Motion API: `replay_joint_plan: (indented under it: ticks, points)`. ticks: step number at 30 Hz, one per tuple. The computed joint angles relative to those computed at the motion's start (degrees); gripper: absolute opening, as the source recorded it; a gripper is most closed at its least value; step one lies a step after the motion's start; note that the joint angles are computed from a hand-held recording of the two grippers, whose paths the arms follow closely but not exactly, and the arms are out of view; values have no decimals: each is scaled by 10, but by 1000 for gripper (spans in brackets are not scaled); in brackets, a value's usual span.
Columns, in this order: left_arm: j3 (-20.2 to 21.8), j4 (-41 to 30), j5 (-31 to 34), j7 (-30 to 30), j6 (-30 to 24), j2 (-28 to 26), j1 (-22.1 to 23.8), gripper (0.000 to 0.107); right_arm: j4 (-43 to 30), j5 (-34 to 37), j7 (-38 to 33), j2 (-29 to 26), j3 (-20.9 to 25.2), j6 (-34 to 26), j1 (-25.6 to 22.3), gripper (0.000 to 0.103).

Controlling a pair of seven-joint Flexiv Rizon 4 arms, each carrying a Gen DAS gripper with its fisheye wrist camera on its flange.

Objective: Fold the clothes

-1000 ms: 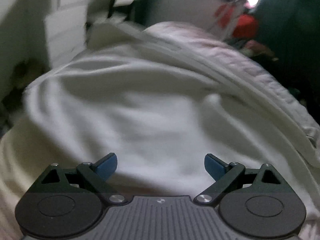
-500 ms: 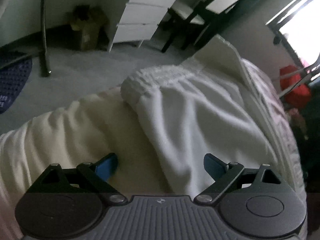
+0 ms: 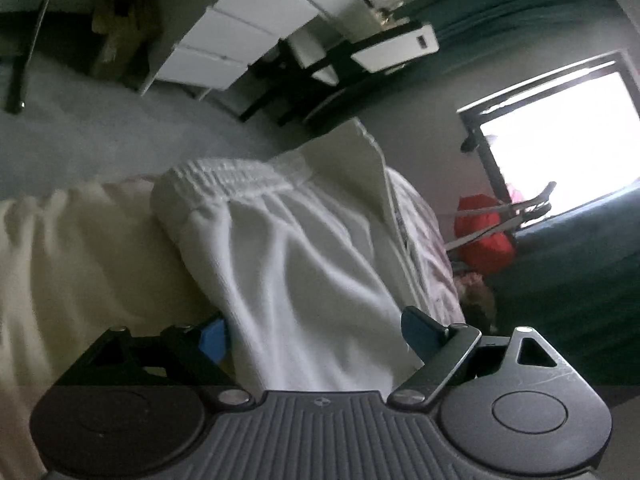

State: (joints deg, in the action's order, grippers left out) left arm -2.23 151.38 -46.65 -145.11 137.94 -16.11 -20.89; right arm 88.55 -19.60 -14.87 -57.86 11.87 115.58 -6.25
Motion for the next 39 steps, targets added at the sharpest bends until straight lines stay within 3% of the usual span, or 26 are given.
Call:
replay_joint_plan:
  ticks: [3,5,7,9,11,12,14,16,18,21,25,29,32,35,36,38,39]
  points:
    - [0,-7,18,-9,-37,2,17,88,-3,3,-36,3,3,-13,2,83]
    - [1,-16,18,-2,-92,8,26,79,-19,44,-121,-2,73,-82,-30,78]
    - [5,-21,24,-5,-115,8,29,77,-30,34,-129,-8,99,-134,-48,59]
    - [12,-26,9,-6,-111,3,22,71,-38,63,-142,3,72,-175,-26,21]
    - [17,-37,-53,27,-111,-1,-6,53,-28,49,-118,8,47,-154,-15,13]
    - [16,-39,-70,38,-110,-2,-12,49,-23,64,-131,11,36,-136,-5,6]
    - [15,-39,-95,71,-90,-2,-26,22,-7,73,-131,24,-12,-104,27,6]
    - [11,-38,-115,101,-69,-2,-34,12,12,77,-130,36,-44,-75,49,6]
    - [6,-37,-131,130,-48,-2,-40,9,31,62,-105,44,-71,-46,61,5]
    - [-14,-65,-230,241,8,-12,-75,7,45,45,-83,51,-115,-8,81,5]
    - [-26,-57,-213,221,91,-11,-74,6,41,105,-167,65,-109,-14,89,5]
    - [-30,-66,-198,254,96,5,-59,6,15,122,-195,74,-122,-38,103,5]
    - [-24,-99,-180,305,73,10,-34,6,-33,124,-209,73,-131,-81,115,5]
    - [-21,-159,-193,394,47,2,-14,6,-153,260,-343,46,-159,-175,162,5]
    - [-19,-178,-191,407,35,-3,-4,6,-199,275,-348,26,-185,-203,179,5]
    - [-11,-220,-167,420,-2,-21,28,6,-292,238,-300,-23,-222,-251,190,5]
    - [-8,-244,-163,428,-18,-33,40,6,-339,163,-234,-52,-221,-269,179,5]
